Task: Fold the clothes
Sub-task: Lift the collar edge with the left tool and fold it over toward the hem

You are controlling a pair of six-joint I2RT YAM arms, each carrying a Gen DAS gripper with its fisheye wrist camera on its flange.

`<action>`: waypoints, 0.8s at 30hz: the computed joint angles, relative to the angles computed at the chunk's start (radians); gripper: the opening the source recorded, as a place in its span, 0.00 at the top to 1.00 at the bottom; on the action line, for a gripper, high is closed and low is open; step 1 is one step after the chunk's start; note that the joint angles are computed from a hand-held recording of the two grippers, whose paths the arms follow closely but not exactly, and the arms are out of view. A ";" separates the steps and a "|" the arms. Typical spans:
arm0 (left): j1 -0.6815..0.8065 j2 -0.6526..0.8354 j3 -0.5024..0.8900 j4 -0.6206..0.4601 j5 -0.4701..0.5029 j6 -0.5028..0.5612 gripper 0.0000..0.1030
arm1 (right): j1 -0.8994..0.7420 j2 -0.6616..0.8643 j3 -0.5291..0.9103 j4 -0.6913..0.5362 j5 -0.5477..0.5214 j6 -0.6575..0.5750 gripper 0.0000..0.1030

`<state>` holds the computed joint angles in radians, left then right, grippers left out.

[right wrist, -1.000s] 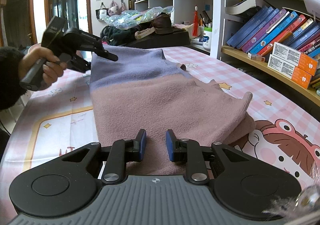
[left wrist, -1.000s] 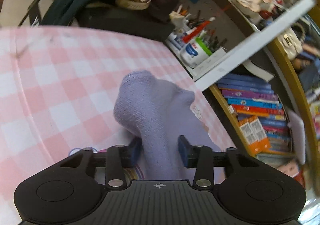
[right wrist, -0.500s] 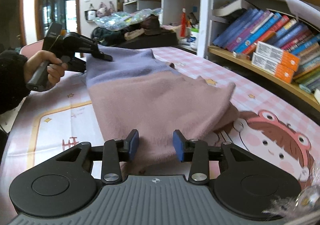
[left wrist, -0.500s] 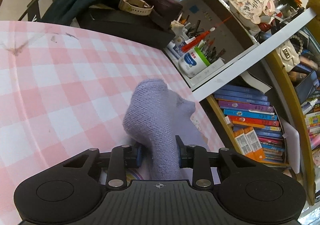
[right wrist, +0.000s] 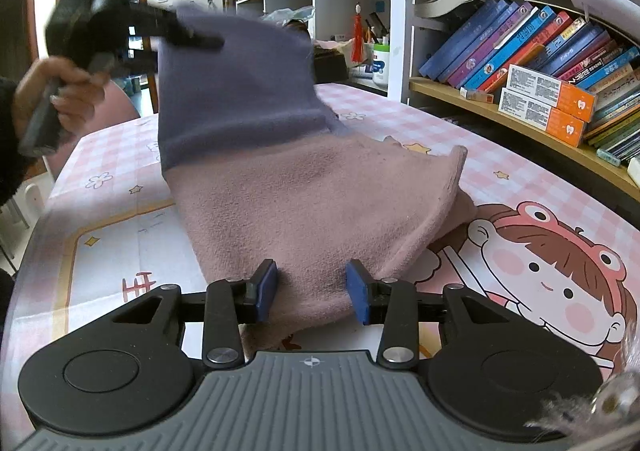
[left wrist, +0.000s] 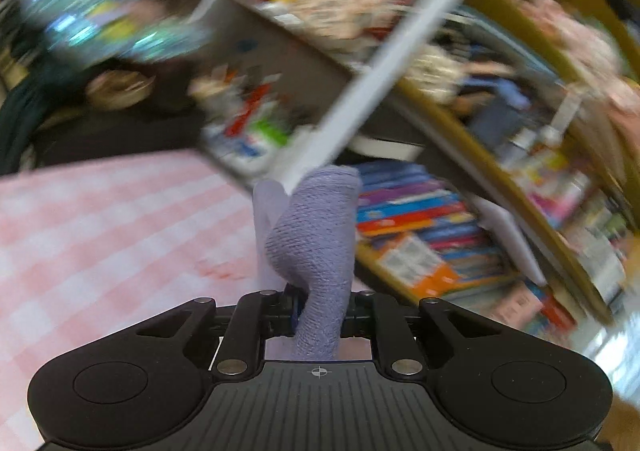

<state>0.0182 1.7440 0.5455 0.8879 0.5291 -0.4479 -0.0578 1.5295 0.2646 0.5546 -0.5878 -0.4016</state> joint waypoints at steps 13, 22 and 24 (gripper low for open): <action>-0.506 -0.054 0.065 -0.449 -0.232 0.551 0.46 | -0.044 0.023 0.036 -0.056 -0.068 -0.003 0.61; -0.458 -0.131 0.016 -0.473 -0.053 0.574 0.20 | -0.084 0.024 0.067 -0.146 -0.137 -0.032 0.48; -0.384 -0.178 -0.007 -0.466 0.066 0.577 0.20 | -0.109 -0.012 0.062 -0.201 -0.172 -0.049 0.32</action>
<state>-0.3661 1.5660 0.5386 0.4214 0.5947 0.1293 -0.1664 1.5176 0.3269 0.3534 -0.7603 -0.4507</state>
